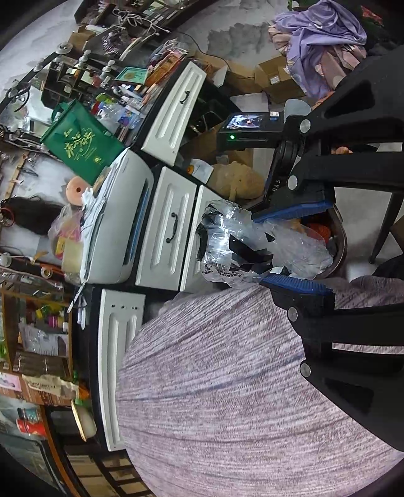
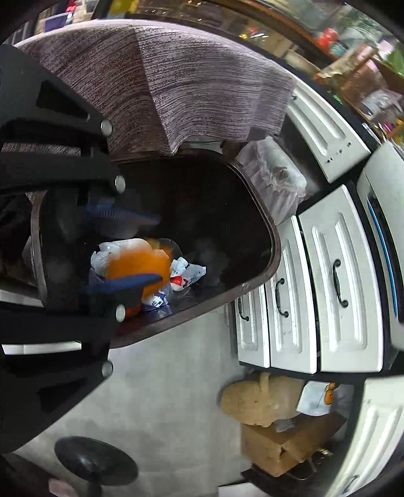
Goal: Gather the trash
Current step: 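Carry the orange peel into the bin and open the right gripper, then lower the clear plastic bag into the bin and open the left gripper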
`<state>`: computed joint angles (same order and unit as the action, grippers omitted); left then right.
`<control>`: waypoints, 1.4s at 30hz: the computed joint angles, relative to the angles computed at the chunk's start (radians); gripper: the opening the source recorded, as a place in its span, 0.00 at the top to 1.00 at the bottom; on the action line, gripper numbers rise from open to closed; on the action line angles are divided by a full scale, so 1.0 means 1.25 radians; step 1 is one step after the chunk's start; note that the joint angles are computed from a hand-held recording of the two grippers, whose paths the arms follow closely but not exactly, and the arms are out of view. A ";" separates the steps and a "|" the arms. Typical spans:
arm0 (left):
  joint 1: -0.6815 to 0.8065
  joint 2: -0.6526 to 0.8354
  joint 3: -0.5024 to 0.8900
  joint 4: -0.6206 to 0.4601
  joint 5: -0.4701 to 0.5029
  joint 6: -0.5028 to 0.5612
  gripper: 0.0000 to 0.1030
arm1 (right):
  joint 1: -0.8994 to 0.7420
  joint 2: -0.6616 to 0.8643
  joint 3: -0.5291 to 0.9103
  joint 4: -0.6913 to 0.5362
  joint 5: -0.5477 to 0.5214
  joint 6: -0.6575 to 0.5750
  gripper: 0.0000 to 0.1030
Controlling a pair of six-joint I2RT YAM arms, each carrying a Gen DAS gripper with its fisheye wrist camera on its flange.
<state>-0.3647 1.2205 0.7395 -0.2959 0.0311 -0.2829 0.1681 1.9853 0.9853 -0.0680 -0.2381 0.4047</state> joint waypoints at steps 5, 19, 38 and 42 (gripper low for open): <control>-0.041 0.062 0.015 0.020 -0.008 -0.006 0.67 | -0.046 -0.075 -0.071 0.029 -0.014 -0.004 0.49; -0.146 0.327 0.138 0.047 -0.079 0.021 0.67 | -0.163 -0.309 -0.244 0.028 -0.019 -0.049 0.42; -0.190 0.370 0.152 0.075 -0.129 0.053 0.09 | -0.210 -0.413 -0.327 0.040 0.005 -0.057 0.23; -0.195 0.305 0.109 0.086 -0.139 0.052 0.07 | -0.200 -0.461 -0.340 0.033 0.030 -0.056 0.20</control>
<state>-0.6088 1.6017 0.8753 -0.1887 -0.1427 -0.2183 -0.0820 1.4088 0.5600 -0.0269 -0.2000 0.3341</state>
